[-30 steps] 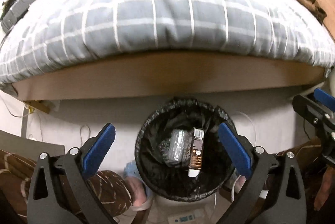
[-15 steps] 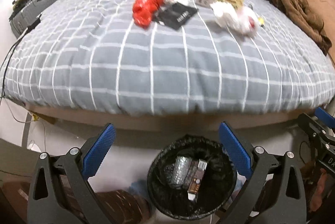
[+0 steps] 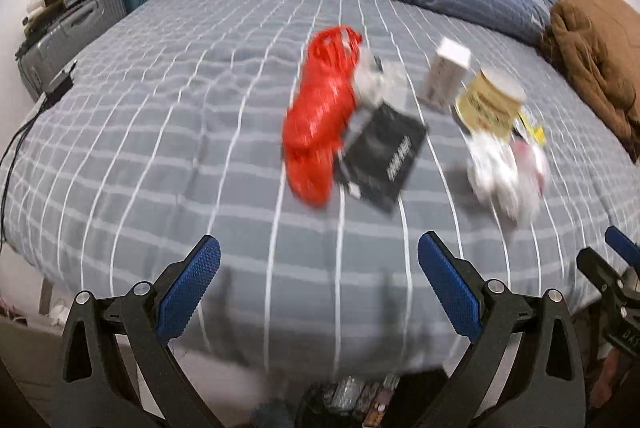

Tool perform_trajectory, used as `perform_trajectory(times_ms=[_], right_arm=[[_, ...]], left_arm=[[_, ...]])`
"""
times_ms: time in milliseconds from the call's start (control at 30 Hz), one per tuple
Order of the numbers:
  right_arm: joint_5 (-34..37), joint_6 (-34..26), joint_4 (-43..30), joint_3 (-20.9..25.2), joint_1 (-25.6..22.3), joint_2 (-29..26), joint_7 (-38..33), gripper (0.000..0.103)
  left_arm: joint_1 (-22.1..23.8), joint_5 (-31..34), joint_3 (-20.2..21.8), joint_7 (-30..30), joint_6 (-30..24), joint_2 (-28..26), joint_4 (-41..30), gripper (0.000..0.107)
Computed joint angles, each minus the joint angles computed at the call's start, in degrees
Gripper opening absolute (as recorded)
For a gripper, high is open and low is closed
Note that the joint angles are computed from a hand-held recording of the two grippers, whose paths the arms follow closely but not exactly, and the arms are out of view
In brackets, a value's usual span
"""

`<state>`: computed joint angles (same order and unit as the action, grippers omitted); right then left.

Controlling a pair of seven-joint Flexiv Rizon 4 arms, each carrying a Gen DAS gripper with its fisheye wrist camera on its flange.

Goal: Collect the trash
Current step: 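Grasp the red plastic bag with the left tool while the right tool grasps the clear bag, then carry the red bag and clear bag with both tools over the bin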

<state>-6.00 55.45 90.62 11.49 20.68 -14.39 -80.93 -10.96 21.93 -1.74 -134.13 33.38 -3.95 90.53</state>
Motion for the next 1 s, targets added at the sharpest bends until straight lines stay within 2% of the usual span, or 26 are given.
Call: perform_trajectory(times_ms=[300,533,600,733,800,833,900,967,1000], right_arm=[[0.57,-1.25,-11.74,-0.16,1.11,-8.92,-2.75,0.087],[3.09,-2.91,-16.89,0.48,0.67,-12.99,-4.16,0.087],[3.65,-3.59,-17.78,0.71,0.66,-13.65,-4.82,0.08],[5.06,-5.05,-18.8,1.15,0.56,-14.46,-5.97,0.069],[5.82,-5.43,-19.06,1.37,0.48,-14.65,-6.6,0.06],[6.11,-5.66,-19.14,1.47,0.45,-14.7,-6.95,0.057],[7.11,-6.25,-19.36,2.02,0.22,-14.74,-8.24,0.044],[7.25,-6.02,-18.9,1.91,0.49,-14.4,-8.84,0.04],[7.21,-5.8,-18.72,1.74,0.65,-14.31,-8.85,0.039]], left_arm=[[2.83,-2.1,2.52,4.5,3.38,-8.16,-8.59,0.097],[3.46,-5.77,4.25,8.67,3.71,-13.96,-13.87,0.096],[3.14,-5.99,4.74,9.49,2.78,-15.25,-15.2,0.095],[2.99,-7.38,5.27,10.76,2.06,-16.84,-16.15,0.084],[2.94,-8.01,5.35,11.51,1.94,-17.48,-16.55,0.079],[2.86,-8.14,5.43,11.82,1.73,-17.85,-16.87,0.075],[2.85,-8.88,5.46,12.37,1.67,-18.24,-16.94,0.066],[2.97,-9.93,5.41,12.9,1.2,-18.55,-16.83,0.053],[2.87,-10.01,5.53,12.93,0.91,-18.68,-16.9,0.052]])
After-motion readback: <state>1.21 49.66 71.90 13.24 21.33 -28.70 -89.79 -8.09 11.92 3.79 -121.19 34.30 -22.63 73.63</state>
